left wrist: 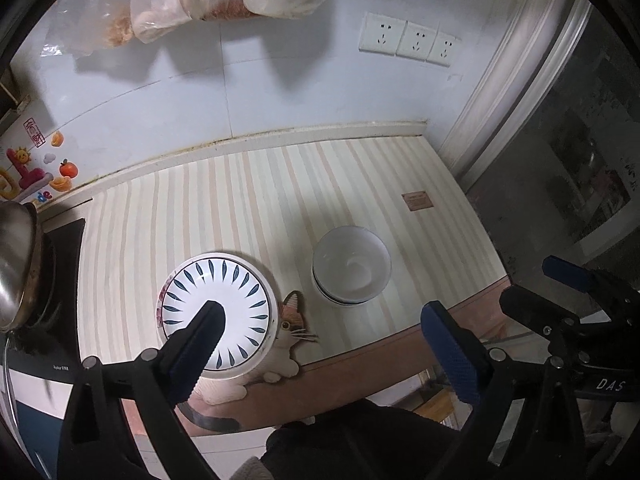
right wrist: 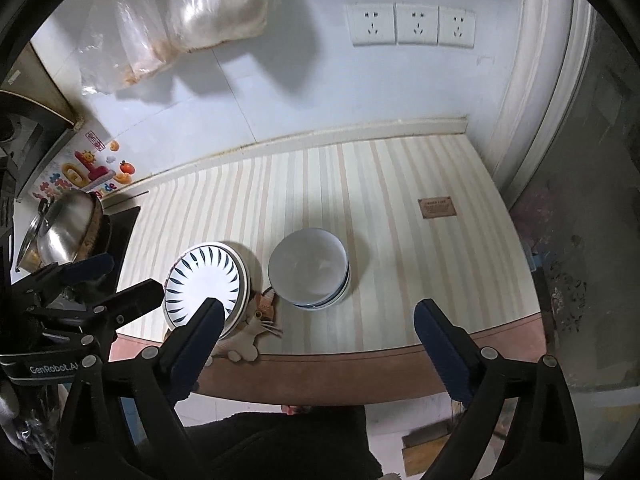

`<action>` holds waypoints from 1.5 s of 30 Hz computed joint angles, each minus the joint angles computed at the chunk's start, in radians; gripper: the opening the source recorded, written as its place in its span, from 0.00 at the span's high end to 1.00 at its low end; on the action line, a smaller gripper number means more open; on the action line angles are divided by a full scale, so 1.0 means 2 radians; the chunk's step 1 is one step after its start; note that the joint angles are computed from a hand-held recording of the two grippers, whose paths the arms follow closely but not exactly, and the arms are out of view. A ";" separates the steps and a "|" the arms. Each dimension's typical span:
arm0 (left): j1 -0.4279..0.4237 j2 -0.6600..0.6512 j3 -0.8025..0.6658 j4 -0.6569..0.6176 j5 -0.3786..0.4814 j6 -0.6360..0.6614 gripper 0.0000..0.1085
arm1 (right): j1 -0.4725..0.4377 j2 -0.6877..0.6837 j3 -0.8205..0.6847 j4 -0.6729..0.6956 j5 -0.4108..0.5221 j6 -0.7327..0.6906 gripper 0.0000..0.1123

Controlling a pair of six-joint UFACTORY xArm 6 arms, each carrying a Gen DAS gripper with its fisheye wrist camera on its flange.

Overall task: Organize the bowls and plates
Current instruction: 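Reach both grippers to the bowl stack and grip its rim, then lift the bowl stack with both grippers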

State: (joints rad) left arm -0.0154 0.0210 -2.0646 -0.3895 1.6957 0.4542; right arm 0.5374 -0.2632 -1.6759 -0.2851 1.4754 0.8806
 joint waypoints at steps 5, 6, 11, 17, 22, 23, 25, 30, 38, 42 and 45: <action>0.007 0.008 -0.023 -0.014 0.017 -0.001 0.07 | 0.010 -0.002 -0.018 -0.013 0.016 0.004 0.12; 0.007 0.008 -0.024 -0.016 0.018 -0.001 0.07 | 0.010 -0.002 -0.020 -0.015 0.017 0.004 0.12; 0.006 0.013 -0.026 -0.023 0.016 -0.005 0.07 | 0.003 -0.008 -0.013 -0.014 0.011 0.009 0.12; -0.016 0.033 -0.023 -0.001 0.004 -0.022 0.07 | -0.031 -0.022 0.029 0.020 -0.029 0.003 0.12; -0.042 0.060 0.000 0.038 -0.036 -0.041 0.07 | -0.093 -0.049 0.122 0.108 -0.129 -0.039 0.12; -0.046 0.069 -0.001 0.045 -0.040 -0.048 0.07 | -0.105 -0.053 0.142 0.130 -0.150 -0.052 0.12; -0.050 0.105 -0.023 0.048 -0.029 -0.066 0.07 | -0.134 -0.058 0.187 0.185 -0.197 -0.084 0.12; -0.055 0.215 -0.115 0.034 0.035 -0.114 0.08 | -0.185 -0.035 0.257 0.291 -0.260 -0.166 0.12; -0.066 0.361 -0.249 -0.022 0.136 -0.175 0.11 | -0.225 0.043 0.312 0.494 -0.324 -0.321 0.12; -0.075 0.393 -0.273 -0.035 0.159 -0.189 0.19 | -0.229 0.083 0.305 0.548 -0.323 -0.375 0.15; -0.080 0.406 -0.279 -0.037 0.171 -0.185 0.33 | -0.232 0.107 0.300 0.580 -0.312 -0.405 0.29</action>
